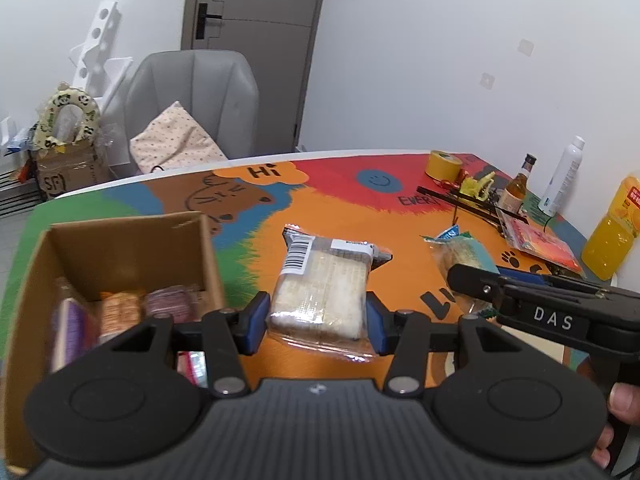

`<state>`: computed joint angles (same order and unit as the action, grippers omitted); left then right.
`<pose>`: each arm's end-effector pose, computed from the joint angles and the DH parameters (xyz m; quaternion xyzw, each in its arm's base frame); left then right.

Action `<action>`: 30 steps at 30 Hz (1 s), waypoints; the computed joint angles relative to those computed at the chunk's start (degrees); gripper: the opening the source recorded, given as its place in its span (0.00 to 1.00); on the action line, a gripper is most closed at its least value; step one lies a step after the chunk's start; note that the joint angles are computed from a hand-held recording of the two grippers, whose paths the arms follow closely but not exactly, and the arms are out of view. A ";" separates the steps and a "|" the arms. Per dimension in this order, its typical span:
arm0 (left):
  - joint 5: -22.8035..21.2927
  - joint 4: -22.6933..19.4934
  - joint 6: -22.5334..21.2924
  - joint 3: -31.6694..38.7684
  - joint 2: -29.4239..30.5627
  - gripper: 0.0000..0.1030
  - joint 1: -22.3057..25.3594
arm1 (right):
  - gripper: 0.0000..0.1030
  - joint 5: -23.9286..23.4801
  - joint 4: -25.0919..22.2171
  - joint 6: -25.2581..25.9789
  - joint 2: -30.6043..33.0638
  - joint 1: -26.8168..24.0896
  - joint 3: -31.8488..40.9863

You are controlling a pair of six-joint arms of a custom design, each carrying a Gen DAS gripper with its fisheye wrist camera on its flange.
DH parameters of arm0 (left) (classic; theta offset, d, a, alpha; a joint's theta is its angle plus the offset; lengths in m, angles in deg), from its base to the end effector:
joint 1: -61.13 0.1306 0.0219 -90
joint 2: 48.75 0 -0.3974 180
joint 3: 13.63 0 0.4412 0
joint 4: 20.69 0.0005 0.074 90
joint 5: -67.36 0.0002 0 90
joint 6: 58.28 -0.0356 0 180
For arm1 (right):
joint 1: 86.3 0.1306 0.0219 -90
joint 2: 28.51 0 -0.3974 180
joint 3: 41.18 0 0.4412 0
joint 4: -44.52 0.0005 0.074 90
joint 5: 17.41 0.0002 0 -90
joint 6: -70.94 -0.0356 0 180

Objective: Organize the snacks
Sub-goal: 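Carry the wafer pack and green-and-blue snack over the cardboard box with both grippers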

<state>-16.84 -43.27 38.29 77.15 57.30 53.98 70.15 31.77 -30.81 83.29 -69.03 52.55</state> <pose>0.6382 -0.0842 0.3290 0.0268 0.8969 -0.0976 0.4304 0.6518 0.2037 0.3064 -0.0524 0.8679 0.1416 0.4733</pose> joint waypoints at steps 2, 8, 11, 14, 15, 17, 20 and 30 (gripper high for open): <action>-0.41 0.02 0.10 -0.86 -0.98 0.47 0.55 | 0.44 -0.53 0.08 0.56 -0.02 0.56 0.29; -1.27 0.58 0.99 -3.48 -3.67 0.47 2.60 | 0.44 -2.42 -0.41 1.09 0.53 2.08 1.55; -1.58 0.79 1.18 -4.59 -4.73 0.47 3.61 | 0.44 -2.89 -0.57 1.31 0.69 2.76 1.93; -1.60 0.65 1.20 -5.43 -5.56 0.47 4.51 | 0.44 -3.03 -0.64 1.76 0.68 3.46 2.08; -1.58 0.64 1.20 -5.73 -5.82 0.47 4.79 | 0.44 -2.98 -0.73 1.93 0.63 3.73 2.14; -1.52 0.66 1.28 -6.29 -6.30 0.47 5.28 | 0.44 -2.98 -0.90 2.34 0.56 4.19 2.25; -1.53 0.72 1.69 -7.11 -6.98 0.47 6.01 | 0.44 -2.90 -1.15 2.76 0.48 4.75 2.51; -0.57 -1.26 1.57 -8.53 -8.32 0.51 8.28 | 0.44 -2.63 -1.62 4.21 1.02 7.15 3.89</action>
<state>-17.41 -44.53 39.86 68.62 48.97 62.25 67.52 30.15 -26.60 84.30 -61.88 56.44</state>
